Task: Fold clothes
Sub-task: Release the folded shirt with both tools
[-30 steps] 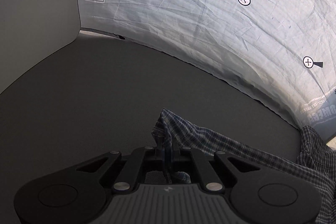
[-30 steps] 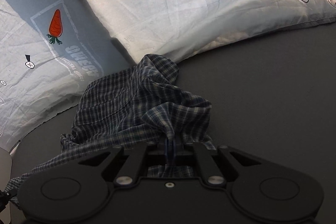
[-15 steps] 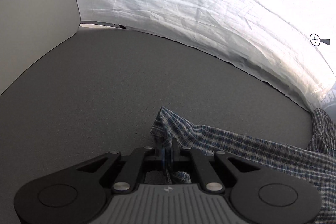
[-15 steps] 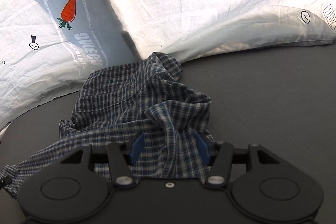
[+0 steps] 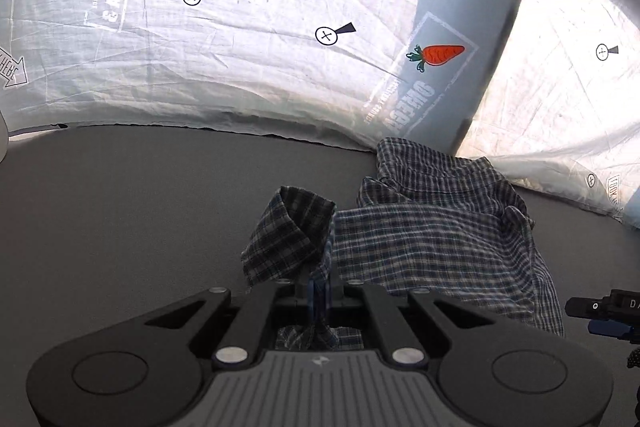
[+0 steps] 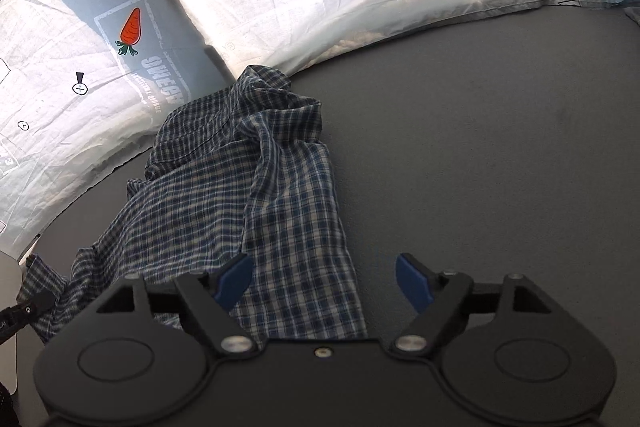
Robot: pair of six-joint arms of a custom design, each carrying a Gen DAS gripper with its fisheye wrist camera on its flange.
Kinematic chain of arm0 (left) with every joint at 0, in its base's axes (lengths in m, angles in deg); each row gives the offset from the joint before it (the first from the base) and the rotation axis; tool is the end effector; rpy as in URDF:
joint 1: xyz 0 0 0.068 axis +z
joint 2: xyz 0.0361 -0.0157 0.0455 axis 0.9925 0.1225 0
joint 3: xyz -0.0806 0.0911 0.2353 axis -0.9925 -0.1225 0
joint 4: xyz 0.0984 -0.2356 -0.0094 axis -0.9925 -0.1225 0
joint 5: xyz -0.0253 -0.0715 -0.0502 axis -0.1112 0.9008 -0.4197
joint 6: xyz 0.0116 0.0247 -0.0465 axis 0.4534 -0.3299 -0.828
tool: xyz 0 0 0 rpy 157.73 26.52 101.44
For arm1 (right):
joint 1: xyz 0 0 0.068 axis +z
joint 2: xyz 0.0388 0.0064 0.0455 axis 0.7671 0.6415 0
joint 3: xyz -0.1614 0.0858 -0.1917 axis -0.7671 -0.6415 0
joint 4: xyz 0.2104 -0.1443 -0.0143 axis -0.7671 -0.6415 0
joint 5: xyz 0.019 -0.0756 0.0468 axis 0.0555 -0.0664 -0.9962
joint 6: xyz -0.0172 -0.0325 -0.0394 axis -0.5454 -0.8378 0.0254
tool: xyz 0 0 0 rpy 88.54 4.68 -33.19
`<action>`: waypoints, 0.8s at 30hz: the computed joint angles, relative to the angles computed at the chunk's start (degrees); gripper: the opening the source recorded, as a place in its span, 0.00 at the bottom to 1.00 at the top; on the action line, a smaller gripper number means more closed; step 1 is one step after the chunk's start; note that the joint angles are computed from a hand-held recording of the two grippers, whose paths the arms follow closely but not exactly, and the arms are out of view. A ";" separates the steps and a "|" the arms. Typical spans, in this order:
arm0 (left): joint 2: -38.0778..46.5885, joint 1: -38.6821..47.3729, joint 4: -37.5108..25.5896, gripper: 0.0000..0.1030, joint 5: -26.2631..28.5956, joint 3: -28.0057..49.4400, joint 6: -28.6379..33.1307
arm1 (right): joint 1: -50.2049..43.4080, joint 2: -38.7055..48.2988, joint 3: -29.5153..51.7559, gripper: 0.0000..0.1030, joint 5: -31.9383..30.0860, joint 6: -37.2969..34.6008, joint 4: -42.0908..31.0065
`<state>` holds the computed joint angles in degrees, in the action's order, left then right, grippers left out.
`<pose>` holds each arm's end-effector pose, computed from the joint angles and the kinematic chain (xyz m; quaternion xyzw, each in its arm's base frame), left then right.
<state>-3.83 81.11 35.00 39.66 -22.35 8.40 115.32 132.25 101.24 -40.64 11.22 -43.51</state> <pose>0.2055 -0.0162 0.1732 0.0954 0.9235 -0.1192 0.3518 0.1143 0.2023 0.1315 0.2652 0.9087 0.1125 0.3020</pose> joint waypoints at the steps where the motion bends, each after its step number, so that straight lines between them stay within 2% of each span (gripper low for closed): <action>1: -1.72 -2.68 -0.92 0.05 -0.30 -1.33 -0.37 | 1.33 -0.86 -0.82 0.79 0.50 2.24 -0.76; 5: -4.28 -13.33 -2.91 0.06 -2.99 -5.49 -1.26 | 6.38 -3.66 -3.89 0.79 2.16 10.63 -3.14; 7: -2.85 -17.49 -2.37 0.09 -4.39 -7.03 -1.67 | 8.61 -4.16 -5.33 0.79 3.91 13.63 -1.84; 8: -1.47 -18.62 -1.96 0.14 -4.75 -7.62 -1.58 | 9.79 -4.30 -6.00 0.79 4.97 15.15 -1.09; 10: 1.93 -20.09 -1.01 0.16 -5.05 -8.28 -1.15 | 11.53 -4.29 -7.29 0.78 6.99 15.92 2.35; 11: 3.19 -19.80 -0.56 0.18 -4.47 -8.56 -0.45 | 11.64 -3.95 -7.66 0.76 7.38 14.83 4.65; 13: 3.49 -18.39 0.47 0.21 -2.74 -9.34 0.54 | 10.98 -2.88 -7.95 0.65 7.22 11.15 9.58; 18: 6.63 -10.21 -3.61 0.37 7.05 -6.25 1.36 | 7.25 2.04 -8.86 0.42 2.87 -2.98 28.71; 21: 6.69 -4.67 -8.07 0.38 12.22 -4.89 3.94 | 5.28 6.94 -5.94 0.41 -1.76 -11.50 35.12; 24: 7.22 0.75 -12.04 0.38 15.90 -3.92 5.97 | 4.43 10.78 -2.47 0.41 -5.63 -18.67 38.24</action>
<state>3.39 81.87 22.96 55.55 -26.27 14.36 119.75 143.03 98.77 -46.27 -7.45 -5.27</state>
